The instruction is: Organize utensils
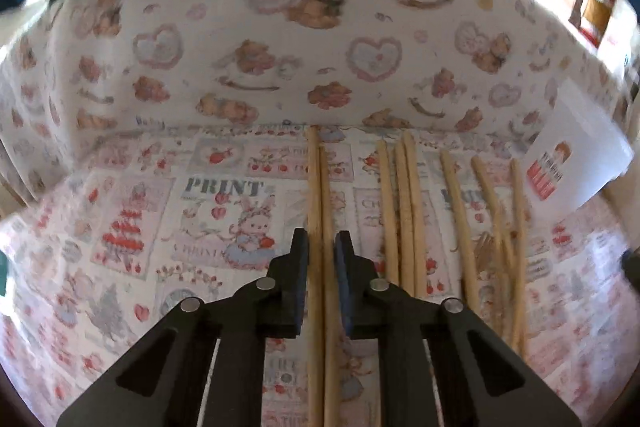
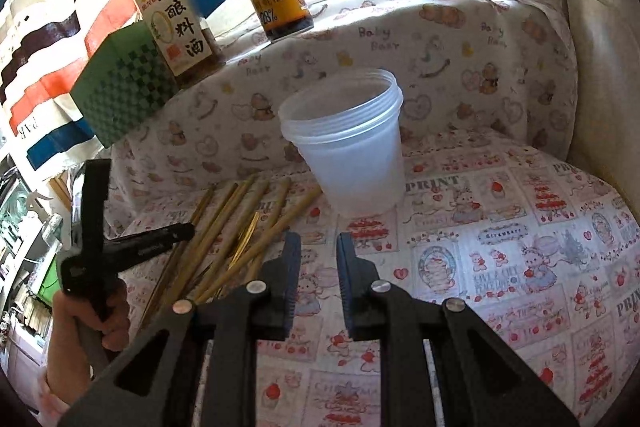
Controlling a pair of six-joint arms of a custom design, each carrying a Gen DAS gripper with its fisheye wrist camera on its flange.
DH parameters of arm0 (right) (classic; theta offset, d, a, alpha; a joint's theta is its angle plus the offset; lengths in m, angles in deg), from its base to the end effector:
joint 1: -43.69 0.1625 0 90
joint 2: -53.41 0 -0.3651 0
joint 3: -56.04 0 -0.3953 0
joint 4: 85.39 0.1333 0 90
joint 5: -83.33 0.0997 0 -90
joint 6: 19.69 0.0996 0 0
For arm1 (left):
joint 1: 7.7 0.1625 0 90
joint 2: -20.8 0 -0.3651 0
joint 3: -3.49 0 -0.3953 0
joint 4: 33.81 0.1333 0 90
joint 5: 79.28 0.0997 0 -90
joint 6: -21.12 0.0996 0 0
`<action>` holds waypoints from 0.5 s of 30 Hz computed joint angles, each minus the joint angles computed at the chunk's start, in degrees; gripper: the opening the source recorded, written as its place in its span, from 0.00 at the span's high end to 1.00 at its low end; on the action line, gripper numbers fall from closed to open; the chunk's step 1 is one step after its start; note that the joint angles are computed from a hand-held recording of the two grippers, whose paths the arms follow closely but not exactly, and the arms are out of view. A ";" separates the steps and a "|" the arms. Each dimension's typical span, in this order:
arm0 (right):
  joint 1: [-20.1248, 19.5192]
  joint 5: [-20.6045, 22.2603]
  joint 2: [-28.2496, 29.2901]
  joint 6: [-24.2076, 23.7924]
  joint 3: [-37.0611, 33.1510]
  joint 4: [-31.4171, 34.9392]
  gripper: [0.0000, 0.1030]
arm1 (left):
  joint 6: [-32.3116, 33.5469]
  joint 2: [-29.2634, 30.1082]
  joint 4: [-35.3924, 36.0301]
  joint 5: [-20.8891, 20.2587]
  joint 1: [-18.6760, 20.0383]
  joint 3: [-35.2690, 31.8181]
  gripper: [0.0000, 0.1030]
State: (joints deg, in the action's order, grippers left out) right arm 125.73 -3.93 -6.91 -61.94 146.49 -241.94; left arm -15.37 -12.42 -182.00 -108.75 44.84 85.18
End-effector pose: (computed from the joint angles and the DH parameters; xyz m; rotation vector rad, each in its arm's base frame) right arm 0.0451 -0.6747 0.2604 0.8428 -2.6574 0.8588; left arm -0.2353 -0.6689 0.0351 -0.0914 2.2224 -0.9306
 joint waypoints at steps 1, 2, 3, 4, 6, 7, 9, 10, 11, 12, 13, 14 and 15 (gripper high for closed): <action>-0.01 0.00 -0.02 -0.01 -0.04 0.18 0.84 | 1.74 -0.63 -3.20 -0.83 -0.03 1.37 0.95; -0.03 0.01 -0.07 -0.05 -0.01 0.28 0.84 | 3.27 -0.92 -5.66 -0.89 -0.37 2.29 1.00; -0.01 -0.03 -0.10 -0.19 -0.01 0.44 0.84 | 4.97 -1.10 -8.35 -1.08 -0.83 3.06 1.00; 0.04 -0.15 -0.12 -0.36 0.01 0.54 0.84 | 7.26 -1.32 -12.34 -1.22 -1.50 4.10 1.00; 0.09 -0.25 -0.15 -0.71 0.14 0.56 0.84 | 11.43 -1.70 -19.90 -1.60 -3.03 5.76 1.00; 0.14 -0.36 -0.13 -0.96 0.24 0.42 0.84 | 12.34 -2.16 -21.89 -1.80 -3.69 6.53 1.00; 0.29 -1.03 0.06 -1.32 0.30 0.01 0.84 | 10.72 -3.25 -21.17 -1.40 -4.65 7.21 1.00; 0.31 -1.29 0.15 -1.11 0.14 0.35 0.84 | 8.69 -4.28 -19.39 -1.33 -4.91 7.91 1.00; 0.32 -1.38 0.19 -0.91 0.00 0.73 0.84 | 6.78 -4.89 -17.46 -1.95 -4.77 8.10 1.00; 0.29 -1.34 0.20 -0.59 -0.28 1.59 0.84 | 5.42 -5.38 -16.28 -2.47 -4.55 8.40 1.00; 0.25 -1.12 0.14 -0.51 -0.38 2.10 0.82 | 4.18 -6.06 -15.17 -2.59 -4.21 8.85 1.00; 0.31 -1.20 0.12 -0.57 -0.26 1.71 0.81 | 3.37 -6.69 -14.19 -2.13 -3.87 9.37 1.00; 0.39 -1.45 0.12 -0.70 -0.06 1.03 0.75 | 4.41 -6.70 -15.22 -1.57 -3.77 9.88 1.00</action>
